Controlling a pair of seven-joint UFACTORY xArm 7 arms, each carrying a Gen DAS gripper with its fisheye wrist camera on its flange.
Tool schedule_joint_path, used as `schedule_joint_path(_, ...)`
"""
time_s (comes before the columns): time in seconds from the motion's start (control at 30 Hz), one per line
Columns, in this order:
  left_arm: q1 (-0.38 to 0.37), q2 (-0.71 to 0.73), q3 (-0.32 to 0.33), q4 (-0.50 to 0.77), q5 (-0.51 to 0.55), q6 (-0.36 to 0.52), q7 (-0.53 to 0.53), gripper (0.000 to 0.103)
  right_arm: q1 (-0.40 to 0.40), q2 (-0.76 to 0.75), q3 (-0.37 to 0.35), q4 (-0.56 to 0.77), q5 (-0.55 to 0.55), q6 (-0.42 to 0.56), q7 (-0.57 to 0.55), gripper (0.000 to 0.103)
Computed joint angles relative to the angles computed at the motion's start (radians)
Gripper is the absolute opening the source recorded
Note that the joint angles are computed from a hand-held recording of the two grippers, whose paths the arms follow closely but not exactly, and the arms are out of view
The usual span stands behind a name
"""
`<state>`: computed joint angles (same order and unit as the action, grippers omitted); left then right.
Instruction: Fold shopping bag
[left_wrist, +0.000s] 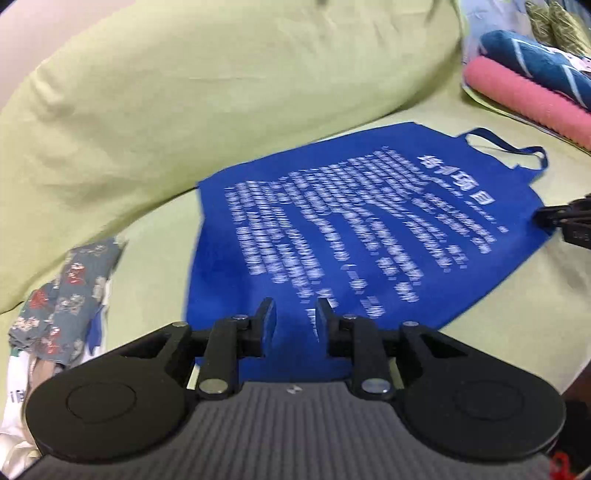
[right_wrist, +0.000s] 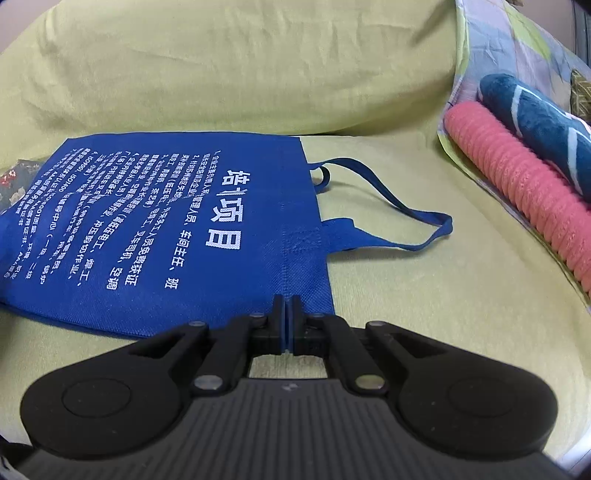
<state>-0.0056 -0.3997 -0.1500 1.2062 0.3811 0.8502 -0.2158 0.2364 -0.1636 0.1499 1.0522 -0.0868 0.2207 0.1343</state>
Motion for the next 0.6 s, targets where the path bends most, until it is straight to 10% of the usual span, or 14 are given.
schedule_joint_path(0.6, 0.041, -0.015, 0.046, 0.029, 0.024, 0.203, -0.095, 0.034, 0.002, -0.015, -0.002, -0.015, -0.012, 0.003, 0.009, 0.000)
